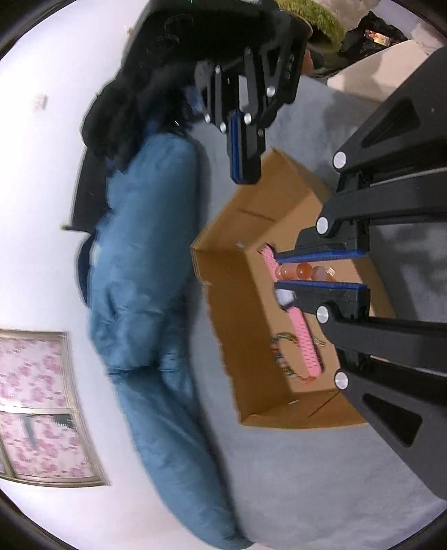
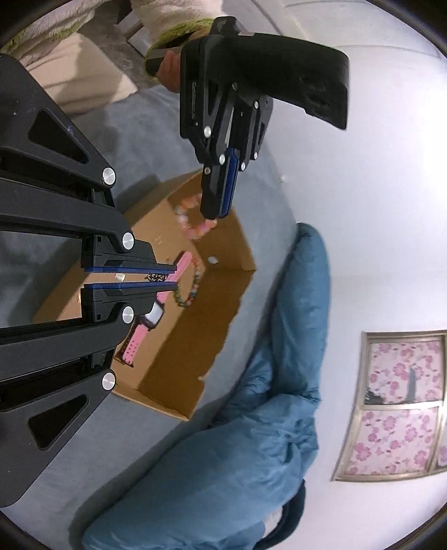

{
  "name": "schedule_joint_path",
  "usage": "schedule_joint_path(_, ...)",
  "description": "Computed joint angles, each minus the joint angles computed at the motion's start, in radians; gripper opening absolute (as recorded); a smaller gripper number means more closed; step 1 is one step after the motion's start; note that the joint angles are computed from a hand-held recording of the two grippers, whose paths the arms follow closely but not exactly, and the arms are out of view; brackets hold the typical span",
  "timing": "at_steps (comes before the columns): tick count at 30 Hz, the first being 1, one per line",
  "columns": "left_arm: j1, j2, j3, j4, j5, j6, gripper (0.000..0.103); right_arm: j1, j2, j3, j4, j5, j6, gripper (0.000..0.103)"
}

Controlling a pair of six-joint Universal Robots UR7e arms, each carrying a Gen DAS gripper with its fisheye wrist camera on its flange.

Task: Organize jewelry
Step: 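Lift the bracelet and charm and carry them over the box with both grippers, then open both grippers to drop the bracelet and charm into the box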

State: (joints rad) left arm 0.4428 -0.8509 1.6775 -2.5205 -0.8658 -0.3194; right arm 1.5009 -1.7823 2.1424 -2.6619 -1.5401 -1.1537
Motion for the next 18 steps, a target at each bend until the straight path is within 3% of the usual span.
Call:
schedule_joint_path(7,0.091,0.043,-0.070,0.128,-0.078,-0.063,0.009,0.017,0.126,-0.049,-0.019,-0.167,0.002,0.002)
schedule_joint_path(14,0.139,0.090,-0.143,0.235,-0.115,-0.083,0.010,0.023,0.197,-0.085,-0.028,-0.250,0.015,0.004)
schedule_joint_path(16,0.144,0.098,-0.155,0.257,-0.118,-0.084,0.010,0.021,0.208,-0.090,-0.034,-0.263,0.021,0.007)
schedule_joint_path(18,0.146,0.099,-0.158,0.257,-0.119,-0.083,0.012,0.020,0.215,-0.093,-0.039,-0.266,0.023,0.019)
